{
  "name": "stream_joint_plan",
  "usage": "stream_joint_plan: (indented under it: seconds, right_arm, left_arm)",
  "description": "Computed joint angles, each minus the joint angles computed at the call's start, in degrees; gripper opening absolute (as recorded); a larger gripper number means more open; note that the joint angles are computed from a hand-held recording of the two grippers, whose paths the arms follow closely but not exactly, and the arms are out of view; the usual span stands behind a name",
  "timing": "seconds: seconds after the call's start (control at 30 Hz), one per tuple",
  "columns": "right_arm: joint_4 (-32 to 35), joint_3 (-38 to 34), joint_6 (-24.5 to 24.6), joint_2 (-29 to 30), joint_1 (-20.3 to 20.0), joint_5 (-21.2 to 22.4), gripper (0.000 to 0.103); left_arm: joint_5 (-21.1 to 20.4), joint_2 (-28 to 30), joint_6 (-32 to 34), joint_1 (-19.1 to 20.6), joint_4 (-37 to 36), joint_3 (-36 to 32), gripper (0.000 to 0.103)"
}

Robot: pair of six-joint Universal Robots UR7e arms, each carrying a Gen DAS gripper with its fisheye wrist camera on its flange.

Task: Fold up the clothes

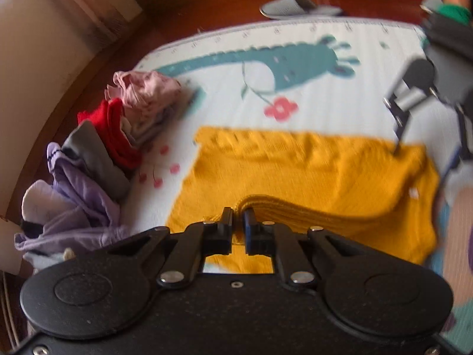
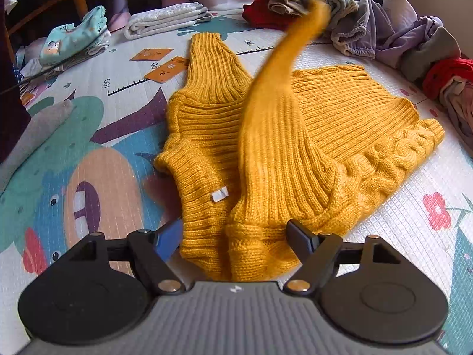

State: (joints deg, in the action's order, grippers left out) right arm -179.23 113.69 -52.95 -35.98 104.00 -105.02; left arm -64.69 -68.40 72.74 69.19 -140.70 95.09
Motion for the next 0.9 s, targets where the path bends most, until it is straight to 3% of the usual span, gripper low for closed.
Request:
stream_joint_plan:
  seconds: [0.13, 0.43, 0.9]
  right_arm:
    - [1.76, 0.42, 0.73, -0.7, -0.21, 0.38, 0.077]
    - [3.01, 0.53, 1.58, -0.88, -0.42, 1.28, 0.077]
    - [4.79, 0.97, 7.52, -2.62, -2.56, 5.3, 0.078]
  left_arm:
    - [-1.31, 5.79, -3.76, -0.15, -2.14, -5.04, 0.006]
    - [0.66, 15.43, -4.13, -0.27, -5.82, -9.87, 0.005]
    - [7.13, 22.63, -5.0, -1.32, -8.61, -12.58, 0.005]
